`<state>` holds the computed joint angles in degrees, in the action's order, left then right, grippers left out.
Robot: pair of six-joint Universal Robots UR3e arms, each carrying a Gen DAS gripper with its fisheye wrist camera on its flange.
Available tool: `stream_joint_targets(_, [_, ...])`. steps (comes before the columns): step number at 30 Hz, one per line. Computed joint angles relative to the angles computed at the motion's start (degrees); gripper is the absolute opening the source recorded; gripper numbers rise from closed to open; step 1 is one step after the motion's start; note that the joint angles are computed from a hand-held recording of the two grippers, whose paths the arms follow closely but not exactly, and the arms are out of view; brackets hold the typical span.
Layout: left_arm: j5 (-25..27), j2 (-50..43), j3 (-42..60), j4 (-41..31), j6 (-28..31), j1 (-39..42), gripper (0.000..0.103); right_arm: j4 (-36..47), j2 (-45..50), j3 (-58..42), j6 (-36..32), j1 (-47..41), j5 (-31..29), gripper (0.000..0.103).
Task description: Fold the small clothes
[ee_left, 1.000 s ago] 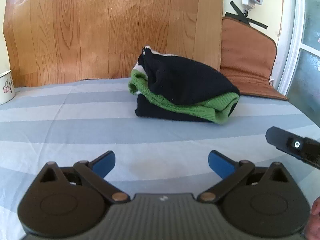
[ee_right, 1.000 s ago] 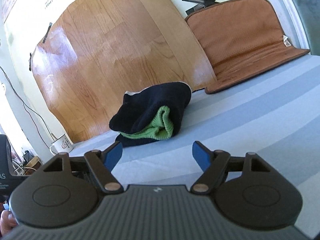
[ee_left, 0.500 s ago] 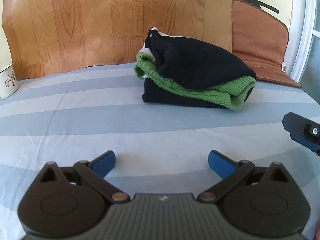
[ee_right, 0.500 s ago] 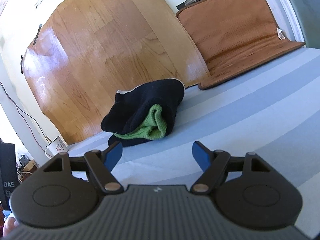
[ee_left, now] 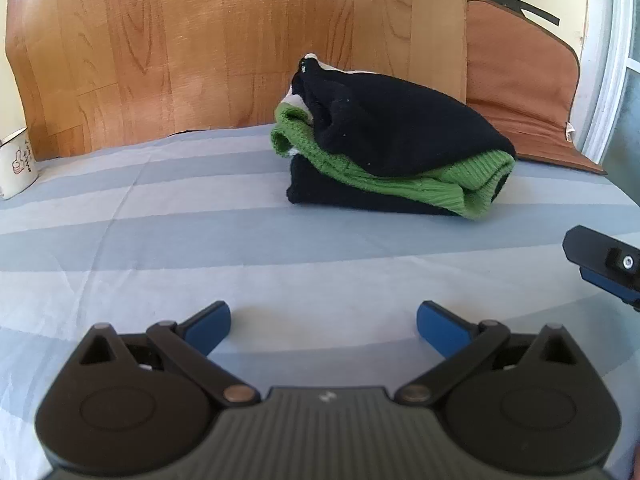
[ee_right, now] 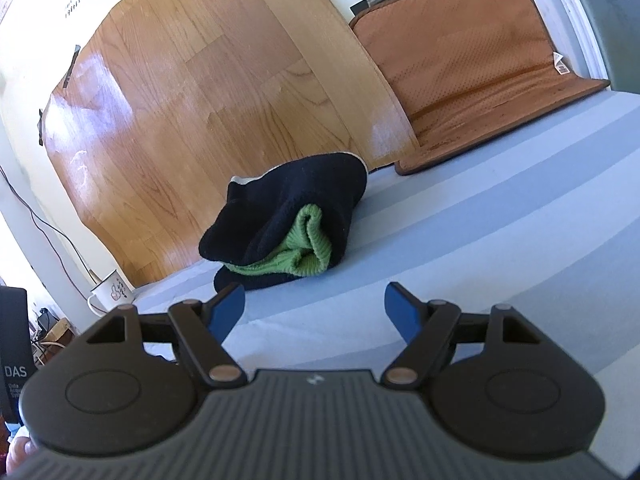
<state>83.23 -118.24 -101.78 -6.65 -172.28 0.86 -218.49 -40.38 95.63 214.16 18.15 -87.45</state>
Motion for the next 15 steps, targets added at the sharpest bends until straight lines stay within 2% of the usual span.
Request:
stream_joint_targets(5, [0.3,0.0,0.1,0.0,-0.6,0.2,0.103,0.2,-0.1,0.0,-0.2,0.2,-0.2,0.08])
stream_joint_targets(11, [1.5,-0.1,0.4,-0.3,-0.6,-0.3,0.103,0.8,0.0,-0.5,-1.6,-0.1,1.6,0.085])
stream_joint_targets(15, [0.3,0.2,-0.2,0.1,-1.1,0.3,0.103,0.0,0.1,-0.3,-1.7,0.1,1.2,0.087])
